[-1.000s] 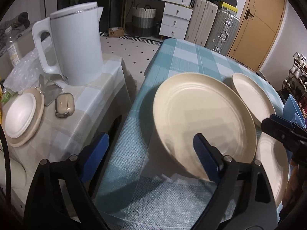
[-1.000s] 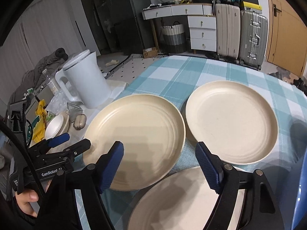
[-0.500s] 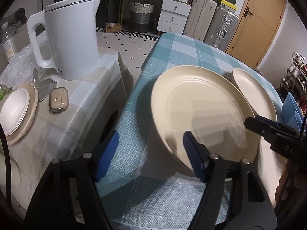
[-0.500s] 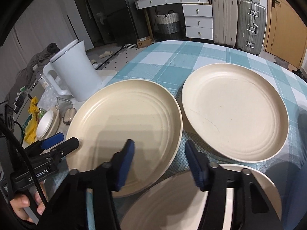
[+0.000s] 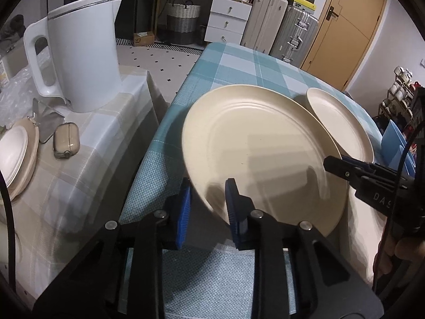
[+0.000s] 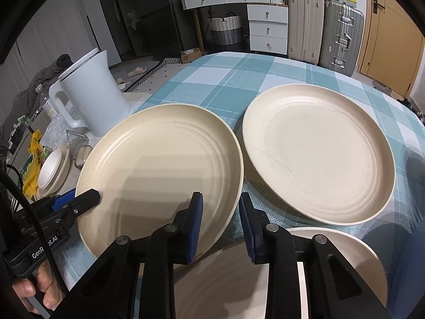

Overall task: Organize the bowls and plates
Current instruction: 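Close the left gripper on the plate rim while the right gripper closes on the opposite rim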

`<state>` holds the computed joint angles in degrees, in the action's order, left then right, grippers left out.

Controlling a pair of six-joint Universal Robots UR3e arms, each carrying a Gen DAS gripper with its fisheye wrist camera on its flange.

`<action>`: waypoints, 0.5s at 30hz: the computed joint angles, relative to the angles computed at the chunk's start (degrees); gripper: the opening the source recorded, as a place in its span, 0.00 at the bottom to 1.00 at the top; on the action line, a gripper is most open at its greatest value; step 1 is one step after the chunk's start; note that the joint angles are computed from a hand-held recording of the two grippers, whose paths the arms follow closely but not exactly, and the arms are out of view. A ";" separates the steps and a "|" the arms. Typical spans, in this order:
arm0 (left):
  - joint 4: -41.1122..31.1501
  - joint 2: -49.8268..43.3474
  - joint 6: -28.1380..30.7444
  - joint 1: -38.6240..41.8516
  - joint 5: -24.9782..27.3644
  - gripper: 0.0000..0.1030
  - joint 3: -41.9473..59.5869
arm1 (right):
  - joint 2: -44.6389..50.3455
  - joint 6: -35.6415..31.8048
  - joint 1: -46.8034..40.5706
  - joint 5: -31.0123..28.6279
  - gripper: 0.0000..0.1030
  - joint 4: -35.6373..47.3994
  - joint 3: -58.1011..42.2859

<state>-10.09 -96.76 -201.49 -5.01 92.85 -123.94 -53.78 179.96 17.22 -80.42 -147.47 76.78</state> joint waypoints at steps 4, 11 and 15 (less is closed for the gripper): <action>0.01 0.42 0.10 0.15 0.19 0.21 -0.46 | -0.28 -0.17 0.19 -0.45 0.22 -0.35 0.29; -0.75 0.64 -0.04 -0.43 2.05 0.20 -0.28 | -0.82 -0.22 0.16 0.06 0.22 -1.07 1.01; -1.29 1.81 0.29 -0.70 3.00 0.20 -0.31 | -1.37 0.11 0.15 0.30 0.22 -0.97 1.26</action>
